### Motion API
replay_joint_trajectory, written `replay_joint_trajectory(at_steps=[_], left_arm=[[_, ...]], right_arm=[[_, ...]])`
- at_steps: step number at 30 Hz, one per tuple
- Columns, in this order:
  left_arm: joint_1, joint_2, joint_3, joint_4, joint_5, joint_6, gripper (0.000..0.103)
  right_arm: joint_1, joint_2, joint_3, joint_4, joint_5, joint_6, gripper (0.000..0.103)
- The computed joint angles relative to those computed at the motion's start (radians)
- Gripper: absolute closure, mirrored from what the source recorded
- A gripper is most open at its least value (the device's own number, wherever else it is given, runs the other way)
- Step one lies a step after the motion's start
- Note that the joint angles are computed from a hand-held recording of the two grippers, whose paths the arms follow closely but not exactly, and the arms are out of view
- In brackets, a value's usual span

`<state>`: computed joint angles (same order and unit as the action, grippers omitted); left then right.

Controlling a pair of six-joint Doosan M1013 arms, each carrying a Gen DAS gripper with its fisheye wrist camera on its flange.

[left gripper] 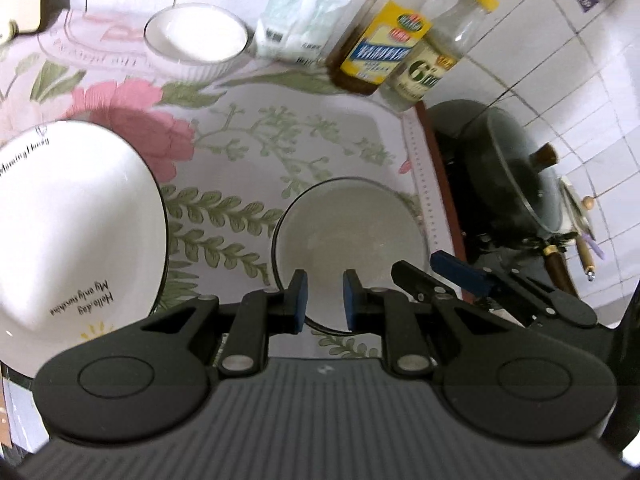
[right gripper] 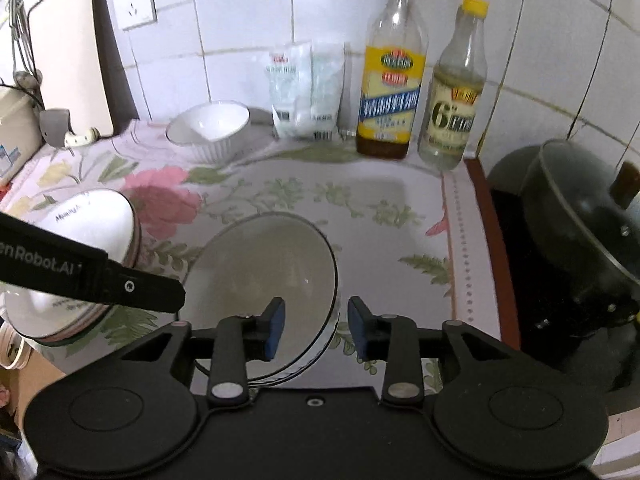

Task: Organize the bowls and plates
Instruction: 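Lower the second bowl into the first bowl and open both grippers, then reach to the third white bowl by the wall and grip its rim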

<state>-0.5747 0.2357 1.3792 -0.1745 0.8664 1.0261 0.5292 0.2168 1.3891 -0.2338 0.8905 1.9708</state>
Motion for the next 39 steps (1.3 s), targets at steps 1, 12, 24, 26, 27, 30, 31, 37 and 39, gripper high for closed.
replay_joint_trajectory(at_steps=[1,12,24,26,27,30,31,37,39], left_arm=[[0.000,-0.006,0.000,-0.003,-0.003,0.008,0.086],[0.009,-0.073,-0.006,0.009,-0.003,0.141,0.081],[0.055,-0.115,0.016,0.106,-0.061,0.170,0.069],[0.073,-0.117,0.021,0.115,-0.077,0.174,0.069],[0.081,-0.116,0.023,0.121,-0.083,0.173,0.069],[0.110,-0.112,0.034,0.127,-0.124,0.181,0.069],[0.117,-0.111,0.039,0.125,-0.143,0.183,0.068],[0.159,-0.099,0.072,0.115,-0.247,0.182,0.063],[0.171,-0.084,0.070,0.107,-0.259,0.198,0.063]], right_arm=[[0.000,-0.005,-0.002,0.004,-0.002,0.001,0.062],[-0.014,-0.041,-0.058,0.178,0.019,-0.064,0.050],[-0.008,-0.012,-0.116,0.304,-0.083,-0.199,0.035],[-0.002,0.007,-0.136,0.295,-0.089,-0.197,0.035],[-0.002,0.018,-0.146,0.297,-0.096,-0.197,0.035],[-0.007,0.044,-0.167,0.331,-0.124,-0.208,0.035],[-0.007,0.054,-0.173,0.331,-0.138,-0.198,0.035],[-0.005,0.112,-0.198,0.304,-0.215,-0.048,0.035],[-0.007,0.136,-0.207,0.317,-0.235,0.003,0.035]])
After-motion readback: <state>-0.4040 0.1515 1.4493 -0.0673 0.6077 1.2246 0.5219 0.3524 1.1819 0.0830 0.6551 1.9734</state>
